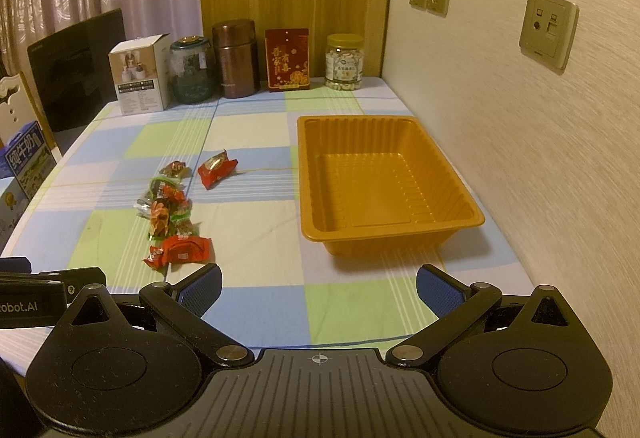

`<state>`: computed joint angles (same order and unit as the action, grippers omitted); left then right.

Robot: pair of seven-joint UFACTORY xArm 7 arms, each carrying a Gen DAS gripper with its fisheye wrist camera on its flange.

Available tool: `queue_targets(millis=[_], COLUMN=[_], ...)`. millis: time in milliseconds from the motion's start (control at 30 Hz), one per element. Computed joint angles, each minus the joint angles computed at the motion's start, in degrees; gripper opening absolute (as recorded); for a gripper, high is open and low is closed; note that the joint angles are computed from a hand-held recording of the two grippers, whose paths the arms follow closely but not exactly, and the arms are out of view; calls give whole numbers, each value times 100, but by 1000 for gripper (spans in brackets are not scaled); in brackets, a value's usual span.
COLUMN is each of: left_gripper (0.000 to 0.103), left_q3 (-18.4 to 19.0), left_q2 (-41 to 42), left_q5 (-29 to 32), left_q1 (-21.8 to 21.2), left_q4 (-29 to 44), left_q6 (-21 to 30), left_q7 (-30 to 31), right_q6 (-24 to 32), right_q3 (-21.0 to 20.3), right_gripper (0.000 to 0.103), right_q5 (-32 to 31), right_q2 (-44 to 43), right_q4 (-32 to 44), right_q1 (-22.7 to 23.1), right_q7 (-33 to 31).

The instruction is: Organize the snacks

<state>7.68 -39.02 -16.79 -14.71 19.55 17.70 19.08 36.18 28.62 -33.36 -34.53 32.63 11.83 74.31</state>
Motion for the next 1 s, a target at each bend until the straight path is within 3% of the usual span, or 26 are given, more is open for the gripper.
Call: queue_targets(millis=[400, 700, 833, 1000], left_gripper=[103, 103, 103, 102], left_q3=[10, 436, 752, 1239], left_q2=[-4, 341, 773, 1295], left_q5=[-1, -370, -711, -1328], left_q1=[-13, -220, -353, -794], left_q4=[-6, 165, 366, 493], left_q6=[-8, -94, -188, -718], left_q7=[-21, 184, 536, 1520], right_q6=[-15, -348, -675, -1124], right_q3=[-19, 10, 27, 67], right_gripper=[103, 102, 102, 102], right_q5=[-13, -87, -223, -622], right_q2=[8, 113, 412, 857], right_q4=[-10, -66, -7, 97], right_q1=[10, -144, -306, -523], right_q7=[14, 274, 450, 689])
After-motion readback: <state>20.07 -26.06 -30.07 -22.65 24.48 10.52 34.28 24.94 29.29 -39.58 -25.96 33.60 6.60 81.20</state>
